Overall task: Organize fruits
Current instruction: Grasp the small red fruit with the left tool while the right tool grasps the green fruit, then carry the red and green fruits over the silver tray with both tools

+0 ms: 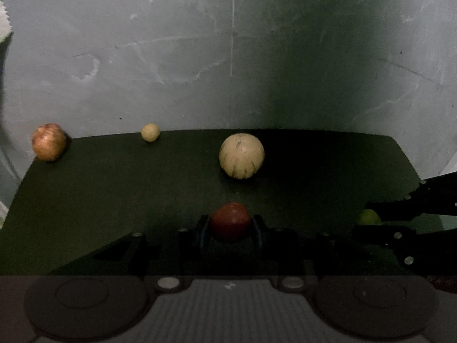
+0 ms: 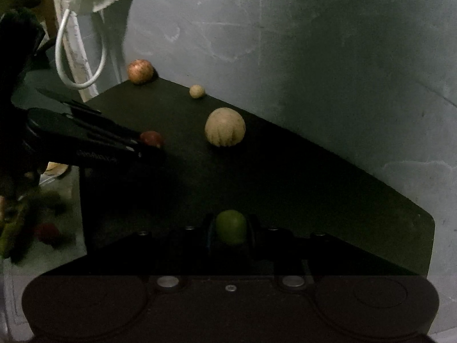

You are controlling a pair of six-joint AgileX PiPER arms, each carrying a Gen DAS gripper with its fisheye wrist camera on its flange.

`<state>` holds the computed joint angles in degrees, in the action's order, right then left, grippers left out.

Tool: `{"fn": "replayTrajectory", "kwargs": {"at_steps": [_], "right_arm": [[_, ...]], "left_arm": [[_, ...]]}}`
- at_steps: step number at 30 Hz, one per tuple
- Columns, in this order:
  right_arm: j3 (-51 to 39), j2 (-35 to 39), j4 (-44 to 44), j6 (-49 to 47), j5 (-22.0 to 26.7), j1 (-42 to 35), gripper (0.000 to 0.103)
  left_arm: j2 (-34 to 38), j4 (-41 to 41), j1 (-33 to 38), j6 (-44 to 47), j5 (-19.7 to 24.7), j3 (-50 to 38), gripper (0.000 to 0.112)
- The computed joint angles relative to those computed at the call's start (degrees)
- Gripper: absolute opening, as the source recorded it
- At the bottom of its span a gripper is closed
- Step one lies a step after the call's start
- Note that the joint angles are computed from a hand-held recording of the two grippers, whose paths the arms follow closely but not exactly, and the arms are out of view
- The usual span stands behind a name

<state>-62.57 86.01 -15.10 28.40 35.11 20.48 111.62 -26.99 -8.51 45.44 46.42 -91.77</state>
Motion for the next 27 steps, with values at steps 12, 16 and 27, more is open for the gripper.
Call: {"fn": "replayTrajectory", "kwargs": {"at_steps": [12, 16, 27], "right_arm": [[-1.47, -7.05, 3.3, -8.22, 1.82, 2.67, 0.025], [-2.27, -9.2, 4.27, -10.94, 2.88, 4.39, 0.025], [-5.5, -12.42, 6.24, -15.68, 4.42, 11.5, 0.025]], "left_arm": [[-15.02, 0.55, 0.76, -5.42, -5.67, 14.1, 0.033], [-20.87, 1.12, 2.04, -7.34, -7.24, 19.27, 0.033], [-35.59, 5.21, 7.46, -14.61, -7.63, 29.89, 0.033]]}}
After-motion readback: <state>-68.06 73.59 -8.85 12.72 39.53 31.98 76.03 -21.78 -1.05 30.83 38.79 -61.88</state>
